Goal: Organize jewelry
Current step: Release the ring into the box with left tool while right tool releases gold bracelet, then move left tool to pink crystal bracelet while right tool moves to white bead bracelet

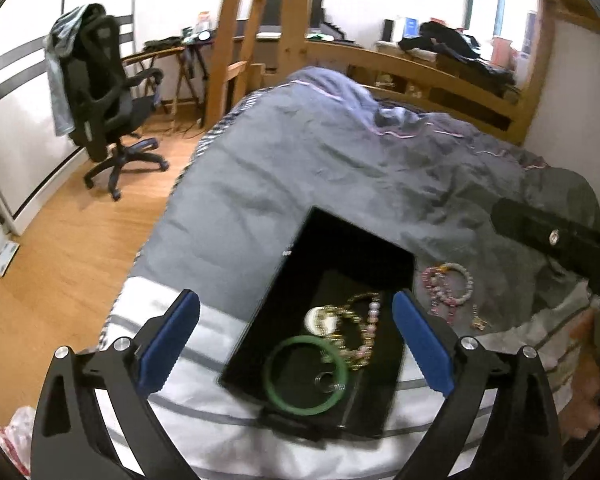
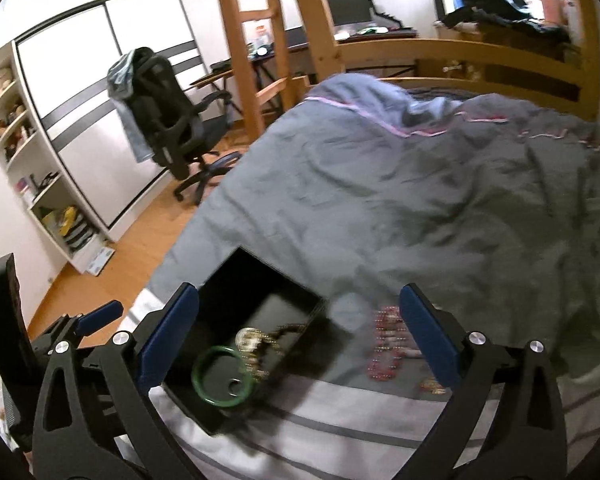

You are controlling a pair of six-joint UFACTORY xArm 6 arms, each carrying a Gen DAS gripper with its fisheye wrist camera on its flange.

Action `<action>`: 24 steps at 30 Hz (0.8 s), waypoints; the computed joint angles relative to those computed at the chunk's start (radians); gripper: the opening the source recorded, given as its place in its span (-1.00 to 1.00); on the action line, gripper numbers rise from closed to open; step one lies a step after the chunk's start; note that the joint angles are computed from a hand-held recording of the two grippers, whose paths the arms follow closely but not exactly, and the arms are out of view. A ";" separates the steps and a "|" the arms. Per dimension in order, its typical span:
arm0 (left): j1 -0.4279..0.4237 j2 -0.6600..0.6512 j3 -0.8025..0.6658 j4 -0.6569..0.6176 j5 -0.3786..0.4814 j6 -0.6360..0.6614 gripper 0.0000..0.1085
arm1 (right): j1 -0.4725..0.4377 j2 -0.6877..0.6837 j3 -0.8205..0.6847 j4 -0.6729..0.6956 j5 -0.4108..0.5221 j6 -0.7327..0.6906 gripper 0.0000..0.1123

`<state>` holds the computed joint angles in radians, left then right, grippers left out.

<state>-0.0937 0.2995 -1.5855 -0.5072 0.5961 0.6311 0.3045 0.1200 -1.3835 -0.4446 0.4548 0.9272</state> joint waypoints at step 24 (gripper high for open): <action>-0.201 -0.022 0.156 -0.360 0.006 0.433 0.77 | -0.190 -0.300 0.418 0.026 -0.133 -0.075 0.70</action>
